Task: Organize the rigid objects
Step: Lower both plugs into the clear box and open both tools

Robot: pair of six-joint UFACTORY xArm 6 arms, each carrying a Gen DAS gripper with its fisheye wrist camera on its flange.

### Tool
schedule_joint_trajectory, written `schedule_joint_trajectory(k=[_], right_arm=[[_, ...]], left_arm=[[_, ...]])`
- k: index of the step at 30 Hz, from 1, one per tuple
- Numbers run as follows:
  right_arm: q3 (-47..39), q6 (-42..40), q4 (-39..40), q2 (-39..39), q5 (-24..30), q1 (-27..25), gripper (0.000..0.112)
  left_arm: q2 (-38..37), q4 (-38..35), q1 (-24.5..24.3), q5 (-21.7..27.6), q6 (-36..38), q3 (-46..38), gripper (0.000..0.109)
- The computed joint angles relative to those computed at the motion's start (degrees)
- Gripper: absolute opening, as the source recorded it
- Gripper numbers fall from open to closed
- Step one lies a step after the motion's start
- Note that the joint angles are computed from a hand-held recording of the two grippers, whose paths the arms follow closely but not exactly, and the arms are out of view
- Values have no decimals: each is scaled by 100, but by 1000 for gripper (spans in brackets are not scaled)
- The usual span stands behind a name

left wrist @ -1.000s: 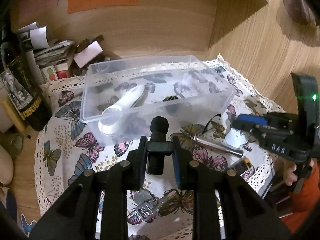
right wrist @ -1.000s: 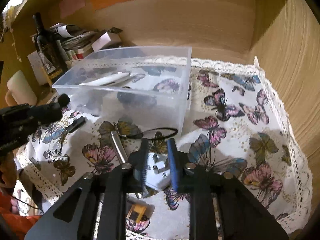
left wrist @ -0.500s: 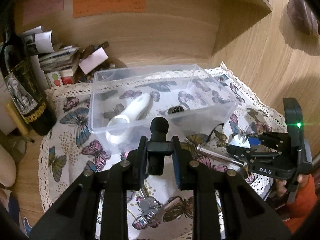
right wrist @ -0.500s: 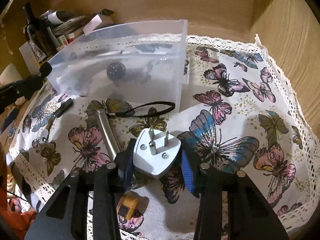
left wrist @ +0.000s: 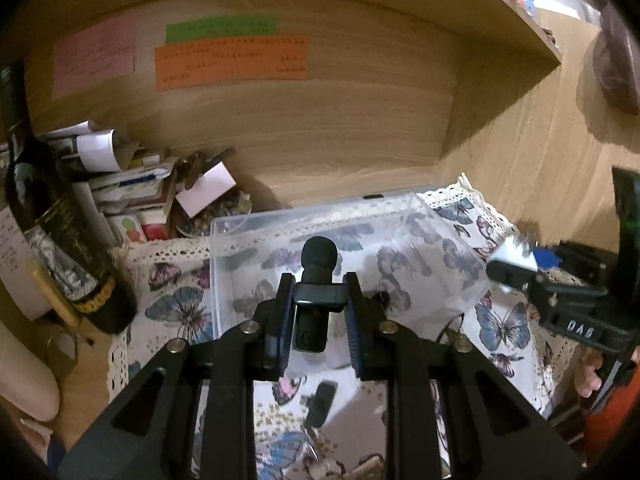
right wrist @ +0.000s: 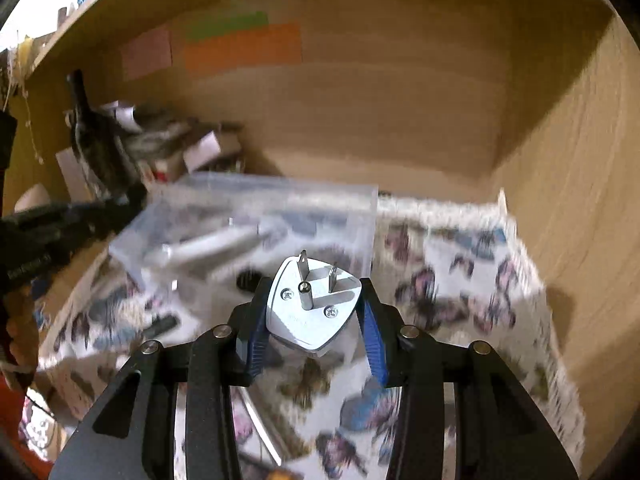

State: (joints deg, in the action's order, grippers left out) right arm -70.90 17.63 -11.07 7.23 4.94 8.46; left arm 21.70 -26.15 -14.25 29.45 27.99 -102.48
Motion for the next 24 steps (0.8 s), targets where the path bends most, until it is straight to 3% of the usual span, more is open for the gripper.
schedule_joint_trajectory(k=[5,12,24], right_arm=[[-798,-262,242,503,237,26,38],[-1687,-730,701,1183,908,130,38],[-2275,-1144,993,1707,1510,228,38]], left_arm=[[525,328,-6,352,-301,-745,23],[1447,710,-16,1382,-700,-2090,23],[2470,983,-77,2396,-896,-3557,23]])
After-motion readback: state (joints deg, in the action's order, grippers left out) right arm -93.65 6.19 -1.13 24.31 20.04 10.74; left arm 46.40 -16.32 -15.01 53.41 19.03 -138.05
